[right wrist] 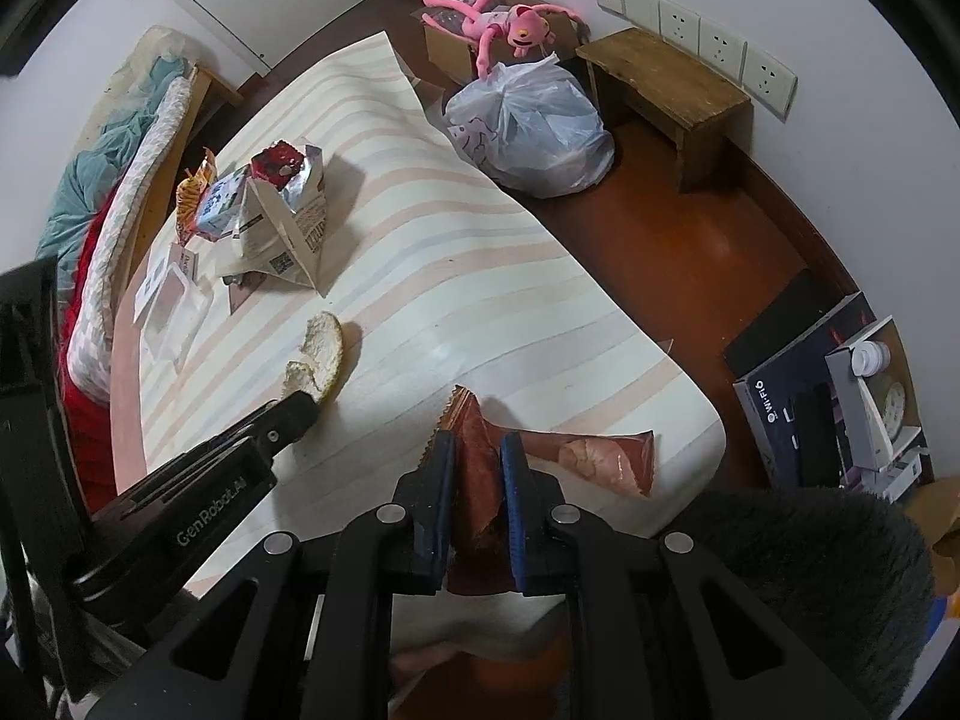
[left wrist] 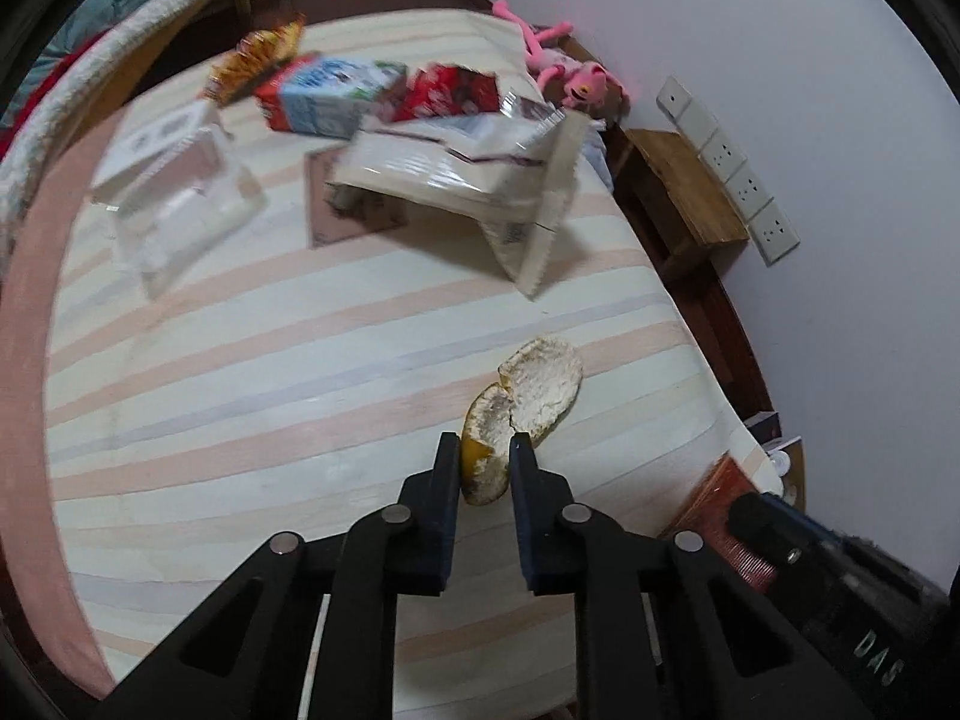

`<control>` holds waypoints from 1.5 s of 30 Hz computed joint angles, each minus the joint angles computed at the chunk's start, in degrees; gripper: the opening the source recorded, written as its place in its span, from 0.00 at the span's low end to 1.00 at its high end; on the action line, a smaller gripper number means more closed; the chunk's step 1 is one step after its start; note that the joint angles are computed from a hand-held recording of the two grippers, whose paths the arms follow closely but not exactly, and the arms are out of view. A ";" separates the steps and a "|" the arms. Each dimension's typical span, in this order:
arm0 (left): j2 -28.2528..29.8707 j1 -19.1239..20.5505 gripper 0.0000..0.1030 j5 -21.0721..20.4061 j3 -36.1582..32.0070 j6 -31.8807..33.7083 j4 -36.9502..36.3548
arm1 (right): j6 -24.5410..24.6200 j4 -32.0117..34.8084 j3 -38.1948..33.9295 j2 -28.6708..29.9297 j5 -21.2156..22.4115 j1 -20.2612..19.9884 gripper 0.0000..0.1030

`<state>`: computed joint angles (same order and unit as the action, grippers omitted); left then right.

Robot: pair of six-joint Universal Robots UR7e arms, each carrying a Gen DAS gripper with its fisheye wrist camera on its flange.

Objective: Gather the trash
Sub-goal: 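Carry the orange peel and red wrapper over the bin and release both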

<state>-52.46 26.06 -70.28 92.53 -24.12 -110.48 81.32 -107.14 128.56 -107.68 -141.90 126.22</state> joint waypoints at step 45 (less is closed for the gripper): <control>-32.17 24.63 0.04 29.13 -14.93 -5.61 23.67 | -49.24 -20.27 -66.26 76.89 26.22 7.06 0.13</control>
<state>-84.64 50.69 -41.16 77.60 -29.72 -86.81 32.08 -127.41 62.30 -30.80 -115.68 133.28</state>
